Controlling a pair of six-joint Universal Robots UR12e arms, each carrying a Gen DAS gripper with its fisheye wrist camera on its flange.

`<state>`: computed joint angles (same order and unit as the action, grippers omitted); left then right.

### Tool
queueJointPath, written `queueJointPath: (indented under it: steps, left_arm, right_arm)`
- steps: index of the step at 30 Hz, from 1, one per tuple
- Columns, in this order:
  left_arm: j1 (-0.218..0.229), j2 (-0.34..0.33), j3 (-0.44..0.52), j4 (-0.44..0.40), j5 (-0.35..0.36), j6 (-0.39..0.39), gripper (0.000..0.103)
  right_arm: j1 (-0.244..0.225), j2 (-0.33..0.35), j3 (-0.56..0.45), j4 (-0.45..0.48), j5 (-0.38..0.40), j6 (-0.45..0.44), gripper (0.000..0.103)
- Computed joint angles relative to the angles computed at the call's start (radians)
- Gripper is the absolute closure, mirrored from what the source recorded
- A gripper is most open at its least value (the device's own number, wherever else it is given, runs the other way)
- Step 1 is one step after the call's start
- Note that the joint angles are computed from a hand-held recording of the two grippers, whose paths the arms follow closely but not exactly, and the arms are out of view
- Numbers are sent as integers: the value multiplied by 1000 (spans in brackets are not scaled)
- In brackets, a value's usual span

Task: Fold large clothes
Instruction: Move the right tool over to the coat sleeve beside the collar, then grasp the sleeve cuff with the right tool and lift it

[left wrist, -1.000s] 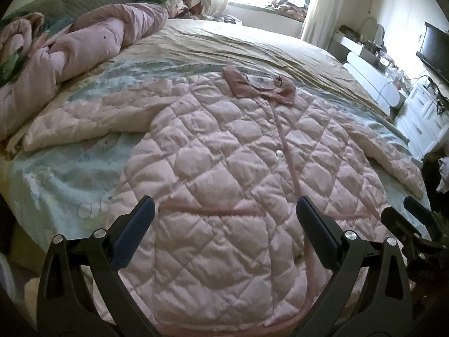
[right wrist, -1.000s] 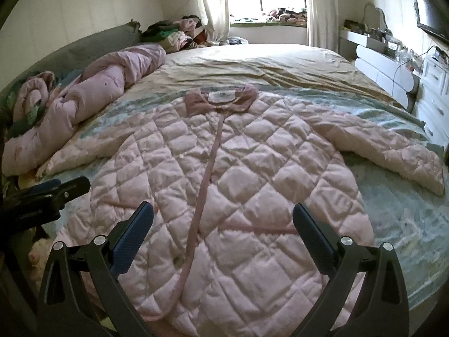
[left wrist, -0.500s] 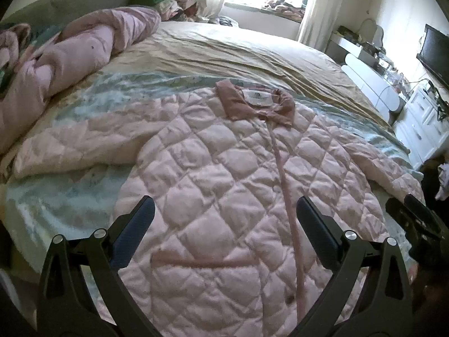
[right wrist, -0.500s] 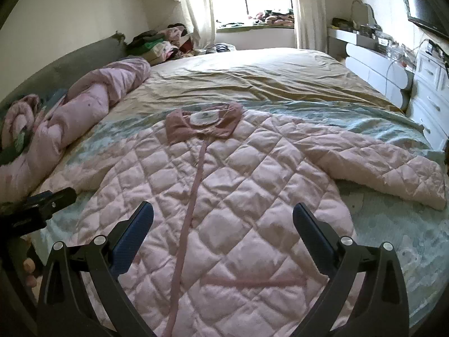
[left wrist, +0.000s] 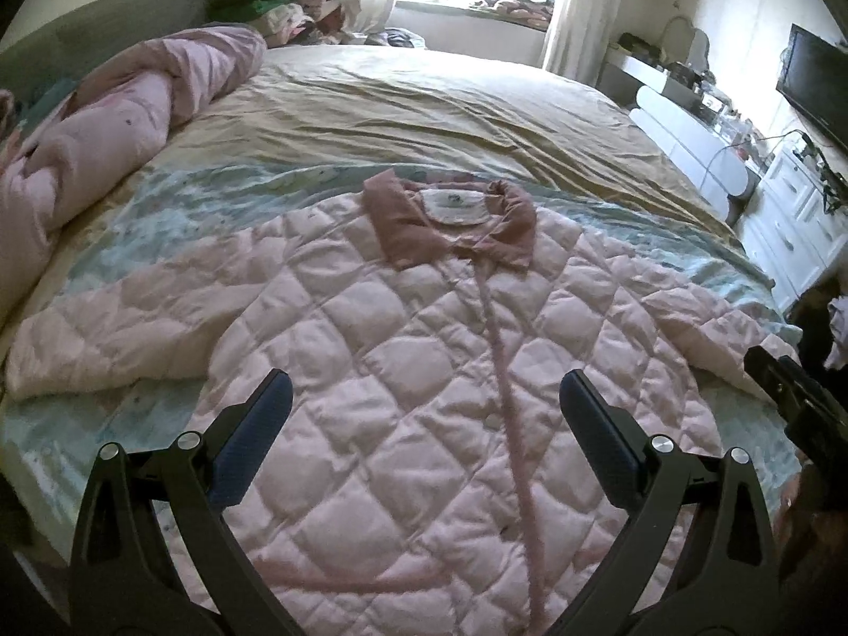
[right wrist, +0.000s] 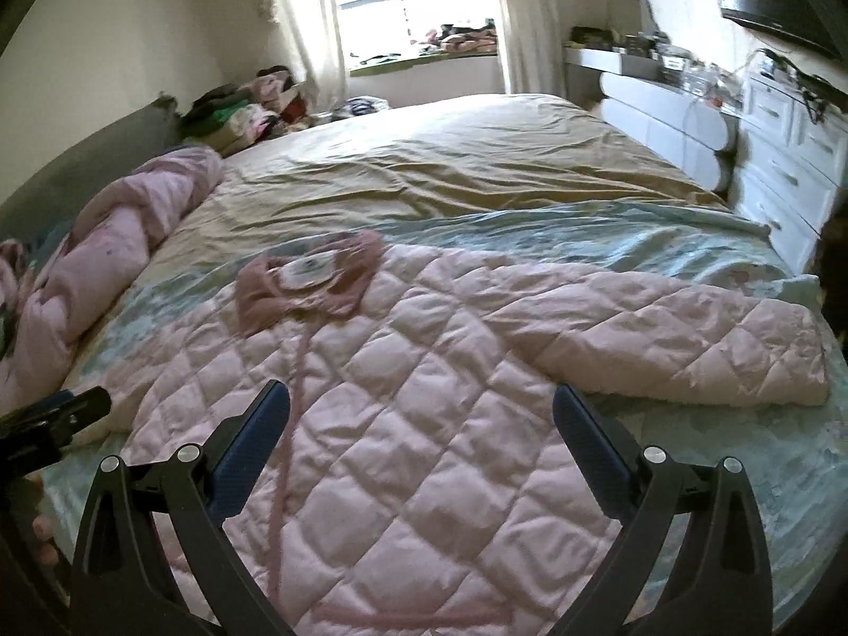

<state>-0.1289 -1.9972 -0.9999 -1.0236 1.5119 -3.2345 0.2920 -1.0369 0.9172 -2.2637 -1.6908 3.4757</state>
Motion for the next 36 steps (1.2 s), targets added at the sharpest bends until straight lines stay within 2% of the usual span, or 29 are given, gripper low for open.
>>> queueJointPath:
  steps: [9, 20, 30, 36]
  left_arm:
    - [-16, -89, 125, -59, -10, 20, 8]
    - [-32, -178, 234, -119, 14, 15, 8]
    - [-53, -218, 274, -142, 41, 30, 8]
    - [-61, -238, 286, -155, 60, 28, 8]
  right_arm:
    - [-40, 22, -27, 22, -63, 83, 4]
    - [-94, 7, 25, 38, -134, 217, 4]
    - [-162, -15, 108, 126, -137, 441, 4]
    - [-204, -33, 170, 138, -120, 570, 4]
